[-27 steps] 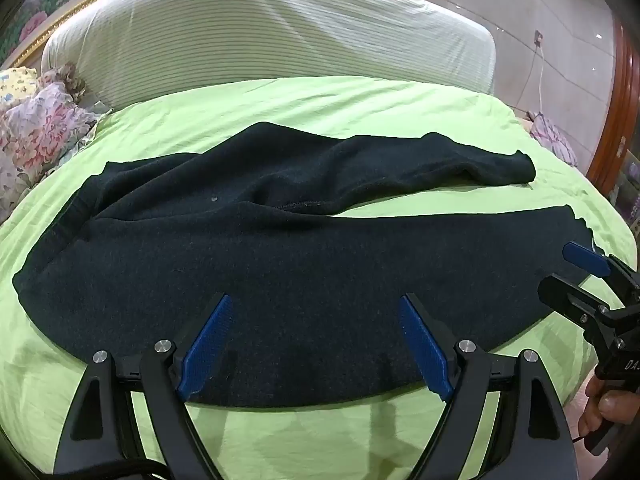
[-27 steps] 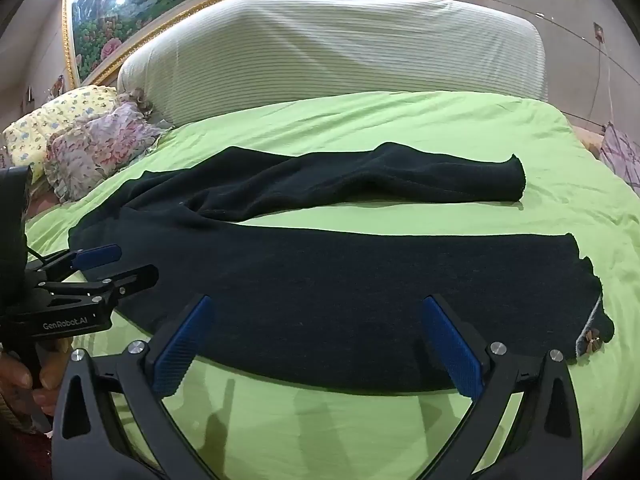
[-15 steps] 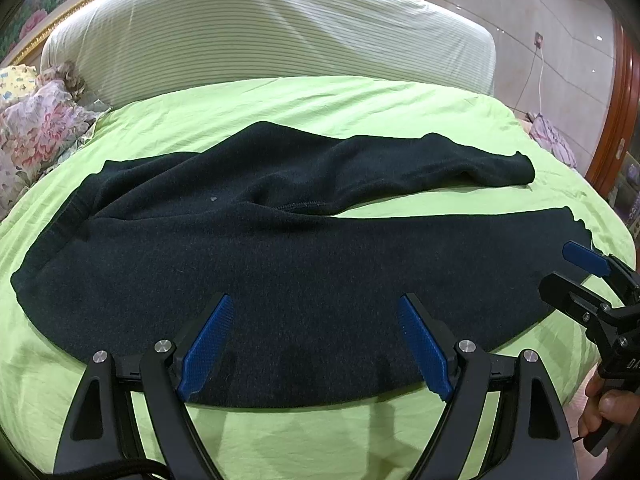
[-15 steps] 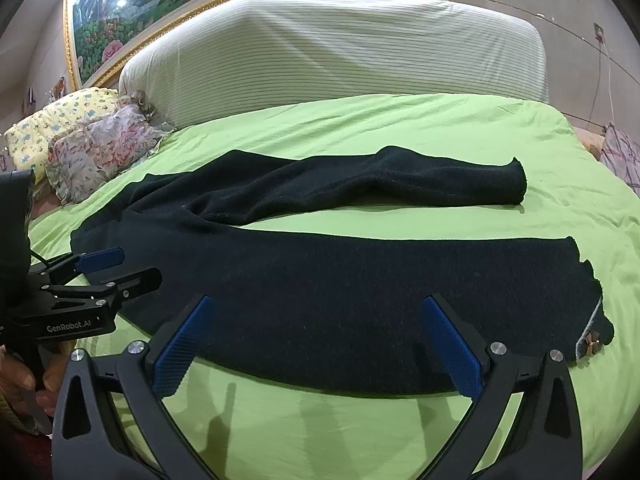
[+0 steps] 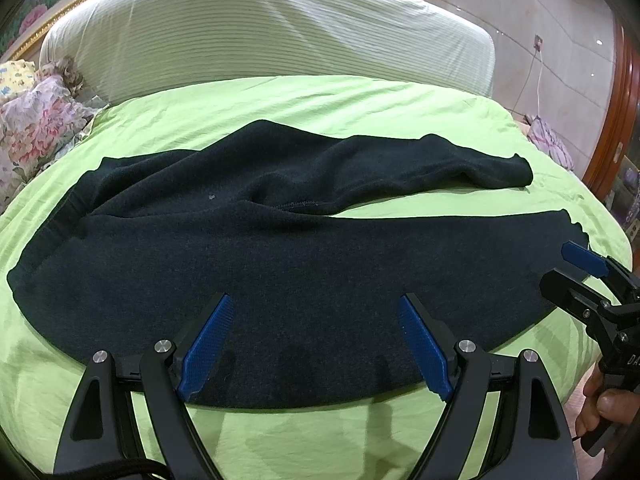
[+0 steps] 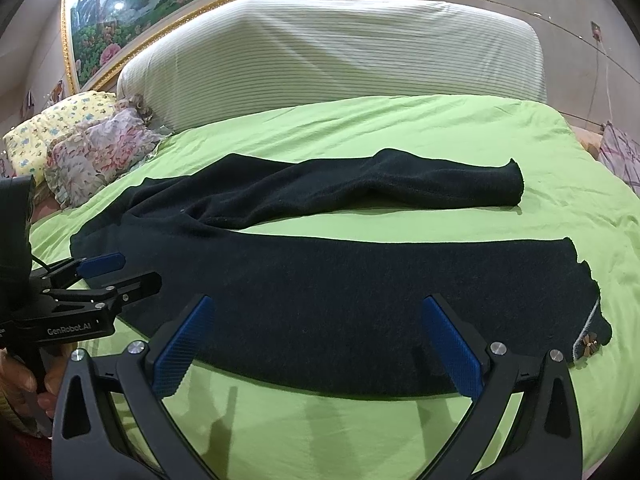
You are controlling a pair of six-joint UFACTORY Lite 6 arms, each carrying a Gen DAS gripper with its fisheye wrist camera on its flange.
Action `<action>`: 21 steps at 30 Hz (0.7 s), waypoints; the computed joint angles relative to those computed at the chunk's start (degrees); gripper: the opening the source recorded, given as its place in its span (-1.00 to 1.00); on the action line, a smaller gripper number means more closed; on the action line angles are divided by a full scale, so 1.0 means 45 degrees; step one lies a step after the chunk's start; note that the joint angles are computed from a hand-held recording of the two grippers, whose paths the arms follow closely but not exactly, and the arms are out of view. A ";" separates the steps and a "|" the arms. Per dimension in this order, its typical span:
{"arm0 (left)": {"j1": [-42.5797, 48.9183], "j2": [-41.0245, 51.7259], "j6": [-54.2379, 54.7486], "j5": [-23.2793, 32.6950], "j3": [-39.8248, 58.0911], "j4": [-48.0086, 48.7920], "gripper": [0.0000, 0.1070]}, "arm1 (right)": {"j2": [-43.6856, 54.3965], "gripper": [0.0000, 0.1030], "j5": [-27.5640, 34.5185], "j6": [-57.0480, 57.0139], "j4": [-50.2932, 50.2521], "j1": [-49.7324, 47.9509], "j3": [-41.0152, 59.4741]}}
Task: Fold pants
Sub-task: 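Lower both grippers toward the waistband of the dark pants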
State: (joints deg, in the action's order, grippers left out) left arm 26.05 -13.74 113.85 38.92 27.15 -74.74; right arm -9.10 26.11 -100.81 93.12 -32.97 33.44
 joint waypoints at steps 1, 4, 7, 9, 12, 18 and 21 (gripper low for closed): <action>-0.0005 0.0041 0.0015 -0.0016 0.0030 0.0001 0.58 | 0.0013 1.00 0.0020 0.0024 -0.0005 -0.0017 0.0010; -0.0014 0.0064 -0.0007 -0.0021 0.0033 0.0011 0.58 | 0.0113 1.00 0.0021 0.0070 -0.0013 -0.0029 0.0091; -0.0123 0.0065 0.0301 -0.0233 0.0007 -0.0200 0.58 | 0.0209 1.00 0.0087 -0.0013 0.0040 -0.0112 0.0111; -0.0163 0.0091 0.0456 -0.0271 -0.0010 -0.0345 0.58 | 0.0235 1.00 0.0111 0.0010 0.0015 -0.0124 0.0119; -0.0202 0.0132 0.0791 -0.0262 -0.0095 -0.0697 0.58 | 0.0272 1.00 0.0140 -0.0009 0.0012 -0.0149 0.0135; -0.0375 0.0224 0.0477 -0.0383 -0.0004 -0.0472 0.58 | 0.0383 1.00 0.0145 -0.0007 0.0028 -0.0174 0.0177; -0.0469 0.0299 0.0182 -0.0443 0.0089 -0.0197 0.58 | 0.0461 1.00 0.0176 -0.0012 0.0080 -0.0193 0.0214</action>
